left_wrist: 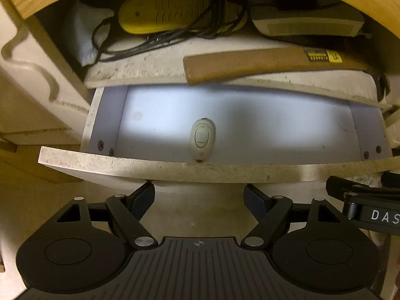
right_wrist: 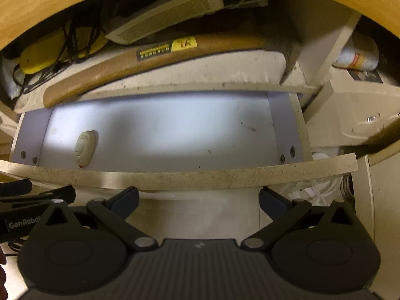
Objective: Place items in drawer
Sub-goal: 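Push the white drawer closed with both grippers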
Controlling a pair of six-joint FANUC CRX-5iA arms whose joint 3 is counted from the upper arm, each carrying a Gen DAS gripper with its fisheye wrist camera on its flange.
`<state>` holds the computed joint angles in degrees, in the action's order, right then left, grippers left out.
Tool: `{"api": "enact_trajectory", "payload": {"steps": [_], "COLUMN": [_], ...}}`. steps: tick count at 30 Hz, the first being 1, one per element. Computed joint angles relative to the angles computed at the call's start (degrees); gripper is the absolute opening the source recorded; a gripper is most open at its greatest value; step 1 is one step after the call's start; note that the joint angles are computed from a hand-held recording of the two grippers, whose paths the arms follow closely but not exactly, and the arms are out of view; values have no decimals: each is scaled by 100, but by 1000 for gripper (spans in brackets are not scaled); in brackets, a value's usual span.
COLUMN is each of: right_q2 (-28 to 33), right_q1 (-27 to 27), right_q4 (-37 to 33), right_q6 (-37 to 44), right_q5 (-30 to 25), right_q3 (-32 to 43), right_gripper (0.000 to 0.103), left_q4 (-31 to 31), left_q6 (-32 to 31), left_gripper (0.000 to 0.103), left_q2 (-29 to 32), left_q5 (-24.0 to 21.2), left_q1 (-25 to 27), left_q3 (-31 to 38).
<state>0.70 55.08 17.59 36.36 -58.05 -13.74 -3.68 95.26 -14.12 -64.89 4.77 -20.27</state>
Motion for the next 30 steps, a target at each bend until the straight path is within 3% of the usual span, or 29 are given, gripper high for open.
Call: {"api": "enact_trajectory", "payload": {"steps": [12,30], "right_q2": [384,771], "right_q1": [-246,-402], "right_q4": [216,584], "right_q6": [42,-55], "right_q5": [298,634], "right_q3": [246,382], "right_gripper": [103,103], "left_q4": [6,-91], "left_q6": [48,237], "left_gripper": [78,78], "left_q2": [361,790], "left_q5": [344,518], "left_q1": [20,-103], "left_q3": [228,614]}}
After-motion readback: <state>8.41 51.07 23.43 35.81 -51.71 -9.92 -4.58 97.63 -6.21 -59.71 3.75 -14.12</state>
